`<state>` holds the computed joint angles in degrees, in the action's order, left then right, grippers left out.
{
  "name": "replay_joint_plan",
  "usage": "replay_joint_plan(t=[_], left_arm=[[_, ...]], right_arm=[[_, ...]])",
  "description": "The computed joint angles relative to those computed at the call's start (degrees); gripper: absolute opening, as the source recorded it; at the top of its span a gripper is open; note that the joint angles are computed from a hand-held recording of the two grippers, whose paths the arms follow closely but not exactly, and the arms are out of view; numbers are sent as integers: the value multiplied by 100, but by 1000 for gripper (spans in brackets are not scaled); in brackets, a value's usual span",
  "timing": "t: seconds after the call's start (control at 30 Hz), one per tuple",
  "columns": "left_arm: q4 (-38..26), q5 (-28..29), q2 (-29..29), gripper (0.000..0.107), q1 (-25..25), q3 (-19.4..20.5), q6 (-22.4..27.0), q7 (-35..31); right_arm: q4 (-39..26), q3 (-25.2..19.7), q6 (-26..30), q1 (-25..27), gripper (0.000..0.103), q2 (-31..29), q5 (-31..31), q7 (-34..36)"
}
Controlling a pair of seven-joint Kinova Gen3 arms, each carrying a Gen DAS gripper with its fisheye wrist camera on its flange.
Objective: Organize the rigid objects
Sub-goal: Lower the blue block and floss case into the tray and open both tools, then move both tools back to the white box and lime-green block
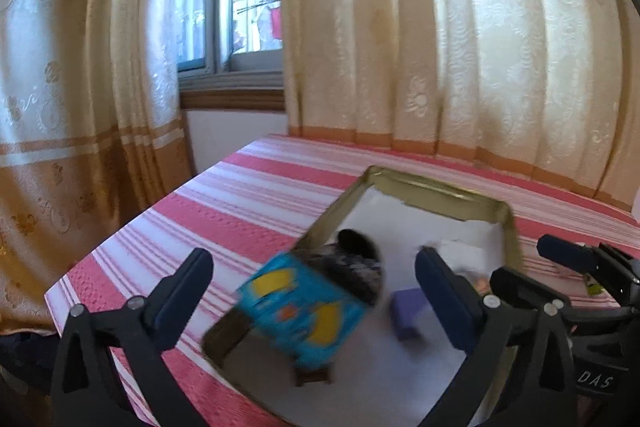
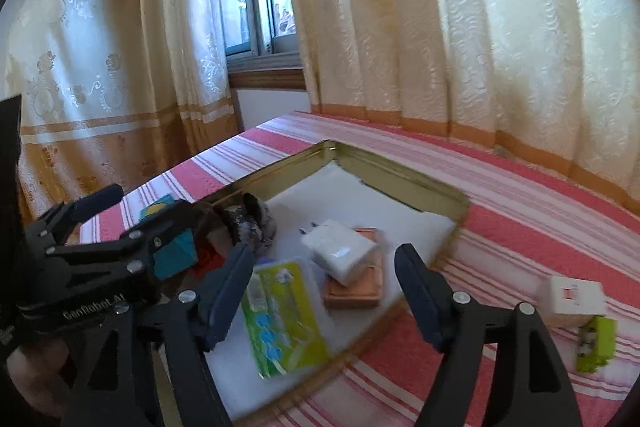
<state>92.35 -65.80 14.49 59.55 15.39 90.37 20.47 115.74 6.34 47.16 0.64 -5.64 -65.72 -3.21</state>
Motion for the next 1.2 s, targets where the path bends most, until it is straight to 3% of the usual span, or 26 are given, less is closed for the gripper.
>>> replay_joint_plan(t=[0.23, 0.37, 0.47, 0.67, 0.97, 1.1, 1.2], left_arm=[[-817, -392, 546, 103, 386, -104, -67, -597], [-1301, -401, 820, 103, 524, -289, -458, -1022], [-1788, -382, 1111, 103, 615, -423, -699, -1477], [-2801, 32, 1656, 103, 557, -657, -1098, -2467], [-3425, 755, 1930, 103, 508, -1136, -1333, -3061], [-3603, 1044, 2005, 103, 532, -1361, -1398, -3250], [-3900, 1315, 2143, 103, 499, -1482, -1417, -3548]], right_arm=[[7, 654, 479, 629, 80, -33, -149, 420], [-46, 768, 198, 1049, 80, 99, -203, 467], [-145, 746, -199, 1293, 80, 269, -110, 271], [-649, 487, -623, 1603, 80, 730, 687, -785], [-1198, 74, -230, 1868, 79, 1193, 1585, -1705], [-1476, -36, -64, 1873, 55, 1396, 2023, -2210], [-1668, -176, 298, 2155, 34, 1585, 1896, -2183]])
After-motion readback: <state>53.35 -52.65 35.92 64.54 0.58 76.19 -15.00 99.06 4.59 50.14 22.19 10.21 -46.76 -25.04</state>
